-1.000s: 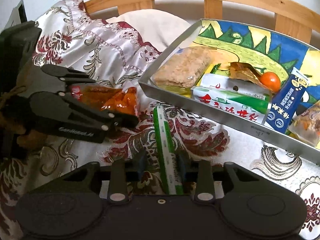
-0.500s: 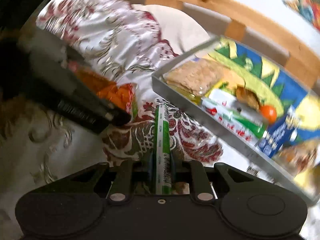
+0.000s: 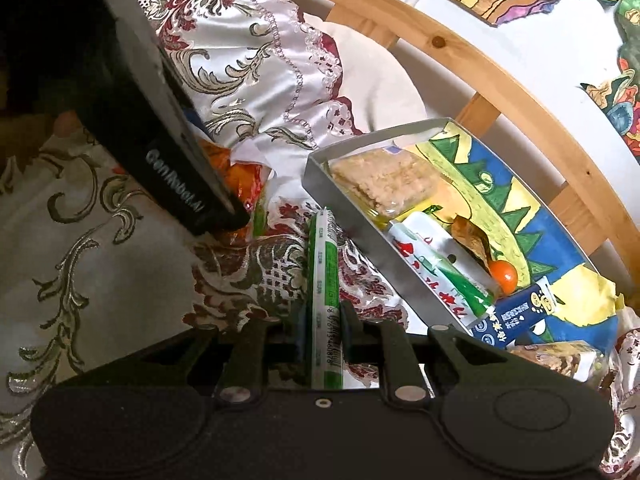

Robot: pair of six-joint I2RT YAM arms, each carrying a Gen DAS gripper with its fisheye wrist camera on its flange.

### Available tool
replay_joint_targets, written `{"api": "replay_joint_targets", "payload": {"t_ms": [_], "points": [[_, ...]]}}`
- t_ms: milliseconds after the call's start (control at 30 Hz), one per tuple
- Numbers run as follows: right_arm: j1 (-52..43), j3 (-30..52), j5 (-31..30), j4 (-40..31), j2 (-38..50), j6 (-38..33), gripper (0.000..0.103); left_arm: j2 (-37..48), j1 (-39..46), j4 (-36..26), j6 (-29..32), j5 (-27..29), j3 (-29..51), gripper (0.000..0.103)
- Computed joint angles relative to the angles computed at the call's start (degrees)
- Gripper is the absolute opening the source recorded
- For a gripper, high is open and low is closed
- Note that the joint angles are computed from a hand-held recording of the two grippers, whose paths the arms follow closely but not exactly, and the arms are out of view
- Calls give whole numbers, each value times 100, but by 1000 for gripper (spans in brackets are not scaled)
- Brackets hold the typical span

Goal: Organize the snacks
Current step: 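Lift and carry the orange bag and green stick packet over the tray with both tools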

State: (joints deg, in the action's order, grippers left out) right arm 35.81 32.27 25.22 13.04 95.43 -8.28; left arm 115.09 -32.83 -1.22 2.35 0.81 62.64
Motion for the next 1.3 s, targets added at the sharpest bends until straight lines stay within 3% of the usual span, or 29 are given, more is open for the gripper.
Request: {"api": "replay_joint_targets", "payload": {"t_ms": [400,600,867,1300], "points": [[-58,-31,-10,88,-5,15,18,-85,-9,-101,-141,1,-31,52],[-56,-52,-26,105,-27,42,18,-176,-158,-71,192,-255,-174,51],[-51,-145,71,203,-195,35,18,-414,-355,85,-7,-668,-372,50],[-238,-305,168,289,-927,-15,18,-891,-440,490,-400,-499,-595,50]]}}
